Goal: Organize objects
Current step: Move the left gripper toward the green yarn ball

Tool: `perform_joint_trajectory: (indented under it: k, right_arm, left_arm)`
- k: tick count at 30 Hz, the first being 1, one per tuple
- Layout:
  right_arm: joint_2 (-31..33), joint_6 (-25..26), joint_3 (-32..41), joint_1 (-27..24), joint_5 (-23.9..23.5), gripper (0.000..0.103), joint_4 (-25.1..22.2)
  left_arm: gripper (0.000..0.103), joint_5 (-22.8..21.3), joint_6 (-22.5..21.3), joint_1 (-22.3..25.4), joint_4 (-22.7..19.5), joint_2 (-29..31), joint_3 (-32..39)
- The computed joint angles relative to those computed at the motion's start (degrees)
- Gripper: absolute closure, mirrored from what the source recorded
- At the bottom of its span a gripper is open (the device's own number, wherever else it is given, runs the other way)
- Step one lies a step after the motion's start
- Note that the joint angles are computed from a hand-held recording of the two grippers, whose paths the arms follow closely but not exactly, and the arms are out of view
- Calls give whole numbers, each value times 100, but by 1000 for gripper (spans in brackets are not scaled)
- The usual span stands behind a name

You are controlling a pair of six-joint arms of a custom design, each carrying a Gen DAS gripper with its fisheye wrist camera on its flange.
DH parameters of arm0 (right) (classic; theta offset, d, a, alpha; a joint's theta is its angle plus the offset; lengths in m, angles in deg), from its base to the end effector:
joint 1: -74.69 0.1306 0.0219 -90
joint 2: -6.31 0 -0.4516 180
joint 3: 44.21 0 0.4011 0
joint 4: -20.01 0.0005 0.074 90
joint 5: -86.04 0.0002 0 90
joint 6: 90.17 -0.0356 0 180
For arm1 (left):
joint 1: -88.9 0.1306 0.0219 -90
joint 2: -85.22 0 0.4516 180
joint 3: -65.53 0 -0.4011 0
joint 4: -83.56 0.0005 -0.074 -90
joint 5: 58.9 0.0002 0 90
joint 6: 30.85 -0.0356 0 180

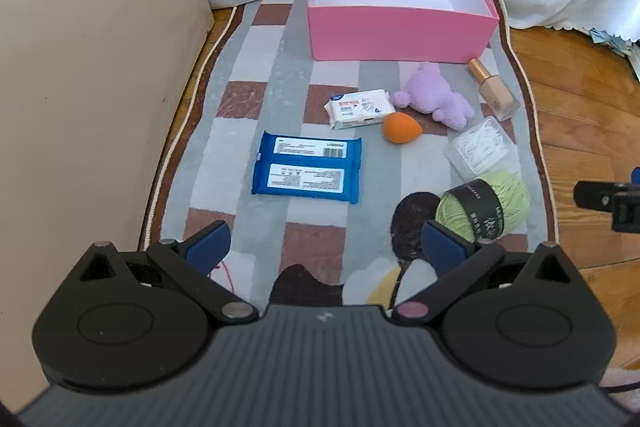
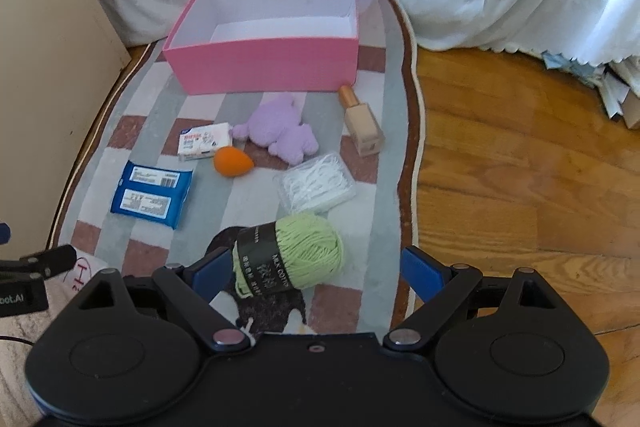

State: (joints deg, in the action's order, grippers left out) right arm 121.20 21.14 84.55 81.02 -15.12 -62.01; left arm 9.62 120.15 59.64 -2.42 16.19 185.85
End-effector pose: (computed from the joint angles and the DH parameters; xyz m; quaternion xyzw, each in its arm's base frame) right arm 0.6371 0.0771 0.5352 -0.2513 0.9445 0.0701 0.1995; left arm 0.5329 -0.2842 0.5132 -0.2877 0.9327 0.0495 0.2119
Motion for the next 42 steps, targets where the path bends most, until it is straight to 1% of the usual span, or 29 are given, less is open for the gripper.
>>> perform_joint_trajectory:
  k: [6,12,14,16,23,26,39,42]
  right_arm:
    - [45,-21,5,-15,-26,10,-73]
    - [36,-6,-26,-24,-41,10,-58]
    - [40,2,-23,-23,-42,10,-54]
    - [50,19,-2,-21,-41,10,-62]
    - [33,88,25,-24,-5,10,-64]
    - [-10,113,-49,-3,66,10,41]
    - [0,170,-42,3,3,10,-22]
    - [14,188,-15,-14,9,10,-52]
  left_arm:
    - [0,-208,-140,-56,-216,134,186]
    - [0,-255,-151,-39,-320,138,207]
    - [0,-168,-99,-8,-377,134,208]
    - [0,-44,-38,33,-332,86,127]
    - [0,74,54,108,-358,-10,-37]
    - [0,181,76,132,-308,-43,-87]
    - [0,329,-15,117,-365,17,-7]
    - [0,320,-3,95,-434,26,56]
